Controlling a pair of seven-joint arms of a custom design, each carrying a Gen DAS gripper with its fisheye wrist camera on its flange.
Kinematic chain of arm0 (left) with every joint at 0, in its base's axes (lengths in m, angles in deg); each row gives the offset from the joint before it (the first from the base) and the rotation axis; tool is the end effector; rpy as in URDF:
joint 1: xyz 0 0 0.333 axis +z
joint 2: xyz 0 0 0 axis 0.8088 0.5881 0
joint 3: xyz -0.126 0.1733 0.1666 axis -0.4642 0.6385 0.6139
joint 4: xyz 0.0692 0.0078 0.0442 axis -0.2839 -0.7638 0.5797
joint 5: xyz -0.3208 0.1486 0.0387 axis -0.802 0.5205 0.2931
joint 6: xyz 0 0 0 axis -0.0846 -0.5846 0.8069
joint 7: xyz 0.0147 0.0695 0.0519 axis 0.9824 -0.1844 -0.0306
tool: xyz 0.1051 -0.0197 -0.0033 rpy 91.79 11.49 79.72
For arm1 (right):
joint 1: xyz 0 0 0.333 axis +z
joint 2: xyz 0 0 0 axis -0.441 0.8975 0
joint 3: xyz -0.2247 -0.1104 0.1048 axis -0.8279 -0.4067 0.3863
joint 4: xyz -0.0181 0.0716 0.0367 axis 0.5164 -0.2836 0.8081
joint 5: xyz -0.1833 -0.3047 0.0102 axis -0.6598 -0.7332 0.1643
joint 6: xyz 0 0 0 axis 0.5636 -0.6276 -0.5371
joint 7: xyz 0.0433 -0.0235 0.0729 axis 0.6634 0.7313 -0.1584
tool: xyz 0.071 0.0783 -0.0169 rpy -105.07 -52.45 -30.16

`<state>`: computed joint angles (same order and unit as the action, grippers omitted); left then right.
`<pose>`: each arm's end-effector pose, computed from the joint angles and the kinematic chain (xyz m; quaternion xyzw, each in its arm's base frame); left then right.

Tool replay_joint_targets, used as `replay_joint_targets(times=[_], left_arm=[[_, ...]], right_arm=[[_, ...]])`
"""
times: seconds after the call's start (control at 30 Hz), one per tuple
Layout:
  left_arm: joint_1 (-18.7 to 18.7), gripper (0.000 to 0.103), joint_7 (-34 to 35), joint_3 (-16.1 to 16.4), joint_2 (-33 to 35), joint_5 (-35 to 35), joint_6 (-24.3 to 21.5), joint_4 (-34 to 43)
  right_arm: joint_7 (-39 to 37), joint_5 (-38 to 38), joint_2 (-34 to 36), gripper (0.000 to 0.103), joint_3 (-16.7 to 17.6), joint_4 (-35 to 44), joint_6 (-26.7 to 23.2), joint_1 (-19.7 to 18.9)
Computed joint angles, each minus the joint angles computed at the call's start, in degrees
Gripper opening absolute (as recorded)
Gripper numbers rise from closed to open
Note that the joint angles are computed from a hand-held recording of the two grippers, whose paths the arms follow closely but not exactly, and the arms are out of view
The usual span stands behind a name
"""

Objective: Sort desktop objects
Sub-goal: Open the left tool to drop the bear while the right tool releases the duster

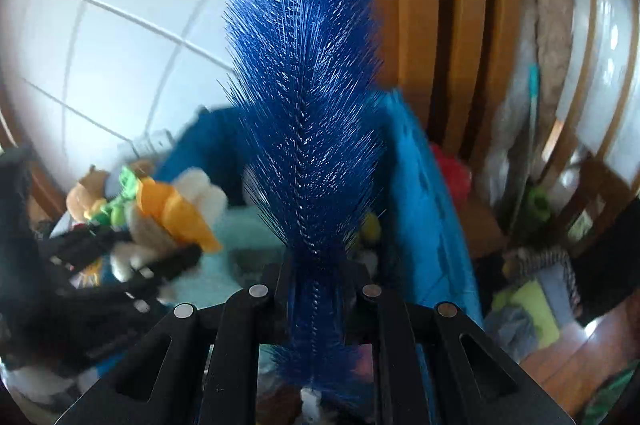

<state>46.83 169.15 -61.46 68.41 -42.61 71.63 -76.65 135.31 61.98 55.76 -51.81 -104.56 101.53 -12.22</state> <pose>0.5216 -0.2046 0.7620 -0.2833 0.8877 -0.3548 0.0769 0.4211 0.1546 0.7879 -0.4815 0.7948 -0.2803 0.2405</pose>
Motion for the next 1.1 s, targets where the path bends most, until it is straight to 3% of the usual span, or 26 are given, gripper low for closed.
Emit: replay_joint_targets(times=[0.07,0.17,0.3,0.5,0.6,0.67,0.73,0.77,0.9,0.97,1.1], left_arm=[[-2.1,0.043,-1.9,-0.2,3.6,2.9,-2.5,5.2],[-4.0,0.043,-2.7,-0.4,5.2,5.9,-3.7,6.2],[-4.8,0.043,-2.9,-0.3,5.3,7.4,-3.0,4.2],[-6.0,0.043,-4.2,-0.5,9.4,9.3,-4.8,10.1],[-6.0,0.047,-3.5,-0.6,8.2,9.3,-3.2,7.4],[-5.8,0.055,-2.6,-0.4,6.1,9.6,-1.7,4.0],[-5.7,0.079,-1.7,-0.3,4.0,9.7,0.2,0.4],[-5.6,0.084,-1.1,-0.2,2.7,9.7,1.7,-1.8],[-5.0,0.087,-0.5,-0.1,0.6,8.8,3.3,-4.7],[-4.6,0.087,-0.6,-0.1,-0.1,8.2,3.7,-5.6],[-3.5,0.087,0.2,0.1,-2.0,6.2,4.4,-7.5]], right_arm=[[-0.9,3.1,-0.9,0.014,-2.1,-3.5,1.8,-0.7],[-2.9,6.1,-0.7,0.015,-3.6,-5.5,2.9,-1.8],[-4.6,8.2,0.4,0.016,-4.1,-6.5,2.5,-2.6],[-5.4,10.0,0.6,0.019,-4.8,-8.8,2.9,-3.1],[-4.9,10.3,0.3,0.022,-4.7,-9.7,3.1,-3.3],[-4.6,10.3,0.0,0.03,-4.8,-10.1,3.1,-3.6],[-4.7,10.4,-0.2,0.038,-4.9,-10.3,3.0,-3.7],[-4.7,10.5,-0.2,0.043,-4.9,-10.4,3.1,-3.8],[-4.1,9.8,-0.2,0.052,-4.4,-10.0,2.4,-3.8],[-3.9,9.2,-0.1,0.072,-4.2,-9.6,2.1,-3.7],[-3.1,7.4,-0.7,0.087,-3.6,-9.6,1.8,-3.7]])
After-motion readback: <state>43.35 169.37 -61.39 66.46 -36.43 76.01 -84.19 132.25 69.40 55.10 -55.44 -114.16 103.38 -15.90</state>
